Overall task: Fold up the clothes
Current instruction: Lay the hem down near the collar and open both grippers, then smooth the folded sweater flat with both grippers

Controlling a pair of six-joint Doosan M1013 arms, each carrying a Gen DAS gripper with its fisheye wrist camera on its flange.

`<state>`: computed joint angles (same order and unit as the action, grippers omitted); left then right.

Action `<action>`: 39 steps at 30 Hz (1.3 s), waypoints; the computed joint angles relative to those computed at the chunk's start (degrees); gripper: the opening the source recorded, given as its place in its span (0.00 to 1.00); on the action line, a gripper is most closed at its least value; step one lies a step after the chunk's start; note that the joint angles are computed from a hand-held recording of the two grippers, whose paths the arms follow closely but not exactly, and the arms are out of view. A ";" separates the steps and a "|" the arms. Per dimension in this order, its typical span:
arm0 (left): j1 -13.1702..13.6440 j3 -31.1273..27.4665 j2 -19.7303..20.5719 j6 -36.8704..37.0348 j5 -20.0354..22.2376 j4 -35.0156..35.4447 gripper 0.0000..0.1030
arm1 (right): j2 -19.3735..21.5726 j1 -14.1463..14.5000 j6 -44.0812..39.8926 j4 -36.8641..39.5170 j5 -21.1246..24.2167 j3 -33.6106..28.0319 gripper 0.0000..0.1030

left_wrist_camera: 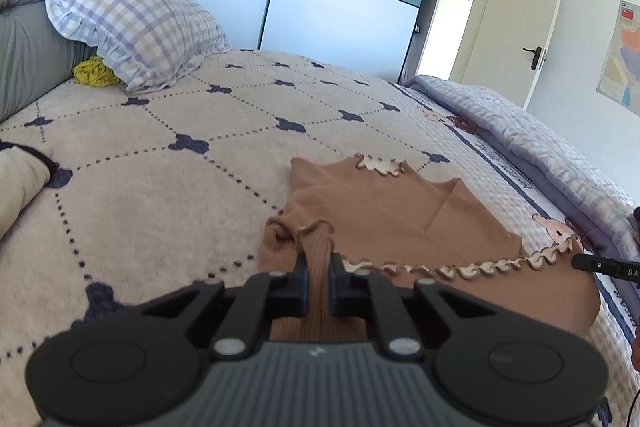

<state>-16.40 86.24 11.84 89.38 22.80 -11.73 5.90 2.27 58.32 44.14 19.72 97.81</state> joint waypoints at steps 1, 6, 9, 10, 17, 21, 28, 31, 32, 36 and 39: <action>0.01 -1.31 0.94 -0.38 -0.53 1.18 0.09 | 0.75 0.13 -0.52 -0.24 -0.99 -0.89 0.09; -0.57 -10.66 8.12 -6.61 -2.06 15.71 0.09 | 6.15 0.77 4.40 -9.50 -4.92 -7.25 0.09; -1.30 -17.31 13.26 -14.96 -0.85 30.65 0.09 | 10.23 1.00 13.00 -20.14 -5.87 -12.16 0.09; -1.43 -19.50 14.89 -16.15 -0.35 33.20 0.09 | 11.68 1.09 17.06 -24.98 -6.01 -14.00 0.09; -3.21 -34.51 25.70 -12.98 12.90 40.19 0.09 | 20.84 1.32 38.21 -46.57 1.50 -26.55 0.09; -4.13 -37.62 28.46 -12.49 16.10 45.40 0.12 | 24.90 2.39 44.87 -55.51 9.63 -31.35 0.09; -4.73 -34.39 25.06 -30.15 15.81 59.42 0.20 | 23.52 2.88 68.01 -73.76 14.03 -31.70 0.12; -3.45 -30.05 20.52 -30.49 14.51 50.42 0.26 | 18.75 0.59 58.00 -55.79 7.94 -26.25 0.13; -3.22 -27.76 18.66 -28.08 13.54 46.39 0.29 | 17.17 0.43 52.85 -50.14 6.63 -24.35 0.14; -4.16 -16.79 11.83 -12.00 7.94 28.51 0.34 | 12.54 1.43 27.35 -26.76 6.89 -18.54 0.32; -5.54 -13.47 10.52 -7.67 7.85 19.73 0.34 | 11.06 4.07 16.88 -19.03 7.38 -15.81 0.34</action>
